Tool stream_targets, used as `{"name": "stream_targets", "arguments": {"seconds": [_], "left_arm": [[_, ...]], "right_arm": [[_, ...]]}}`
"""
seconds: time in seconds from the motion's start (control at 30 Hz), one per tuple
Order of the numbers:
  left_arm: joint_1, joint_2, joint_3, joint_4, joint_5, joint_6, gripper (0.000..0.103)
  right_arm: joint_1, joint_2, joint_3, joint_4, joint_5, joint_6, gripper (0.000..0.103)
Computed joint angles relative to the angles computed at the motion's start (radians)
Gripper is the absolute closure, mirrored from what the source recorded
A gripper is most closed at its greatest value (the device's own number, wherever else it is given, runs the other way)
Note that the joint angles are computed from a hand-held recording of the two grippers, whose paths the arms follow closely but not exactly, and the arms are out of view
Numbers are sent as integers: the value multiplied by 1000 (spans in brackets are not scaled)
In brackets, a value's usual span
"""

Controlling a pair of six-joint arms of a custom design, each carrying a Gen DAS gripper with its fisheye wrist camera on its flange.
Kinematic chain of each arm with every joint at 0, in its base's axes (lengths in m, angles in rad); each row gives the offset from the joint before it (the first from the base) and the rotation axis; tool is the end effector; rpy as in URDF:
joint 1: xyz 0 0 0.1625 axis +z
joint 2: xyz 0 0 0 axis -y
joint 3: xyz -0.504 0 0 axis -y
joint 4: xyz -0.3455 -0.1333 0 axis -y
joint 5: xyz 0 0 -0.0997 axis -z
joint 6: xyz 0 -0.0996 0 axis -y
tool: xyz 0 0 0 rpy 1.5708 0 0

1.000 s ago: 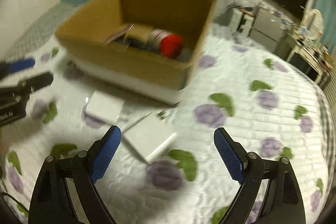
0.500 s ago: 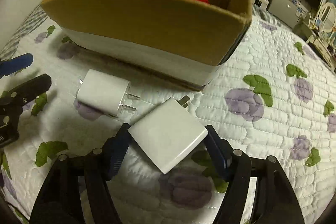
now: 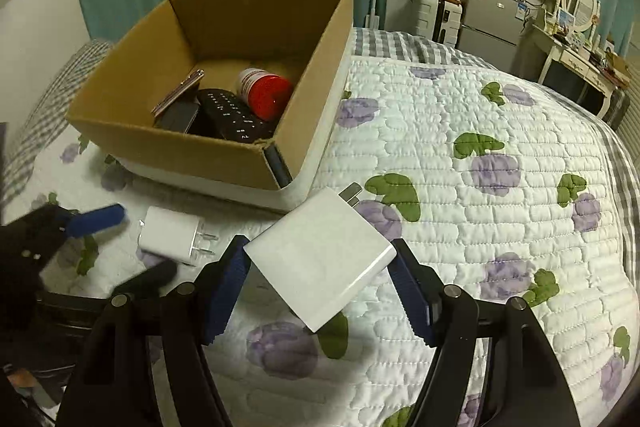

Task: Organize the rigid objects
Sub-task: 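Grasp the large white charger with the right tool while the left tool grasps the small charger, then drop the small charger into the box with the left tool while the right tool drops the large charger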

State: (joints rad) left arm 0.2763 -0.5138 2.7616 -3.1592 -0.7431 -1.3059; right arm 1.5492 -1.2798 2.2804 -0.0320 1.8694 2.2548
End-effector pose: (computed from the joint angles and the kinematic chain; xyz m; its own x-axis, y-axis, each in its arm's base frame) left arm -0.1938 -0.2697 0.0266 -0.6686 -0.0055 -0.7436 0.4398 0.8034 -0.4013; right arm 0.0974 -0.3050 0.2195 -0.6153 -0.5202 0.5922 -0.7265 0.6657 -0.1700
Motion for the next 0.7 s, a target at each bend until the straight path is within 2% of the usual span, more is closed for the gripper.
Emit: {"name": "stream_targets", "arguments": {"seconds": [0.13,0.23,0.37,0.47,0.57,0.6,0.7], "left_arm": [[68,-13,-50,69,0,43,28],[119,-17,-72,63,-10,95,28],[143,-14,-80,36,-2,156,28],[137,-9,-67,4,2,164,30],[93,15,-28,-83,18,167,32],[77,14,-22,-78,26,154,37],[36,-11,-15,-20,17,109,39]], "right_arm": [[-3,-6,-1,13,-7,5,33],[-11,-5,-6,17,-8,9,33],[-10,2,-12,21,0,21,33],[-7,6,-11,19,5,20,33],[-7,-1,-7,16,-3,18,33],[-7,-4,-5,15,-5,18,33],[-6,-20,4,10,-7,20,33]]}}
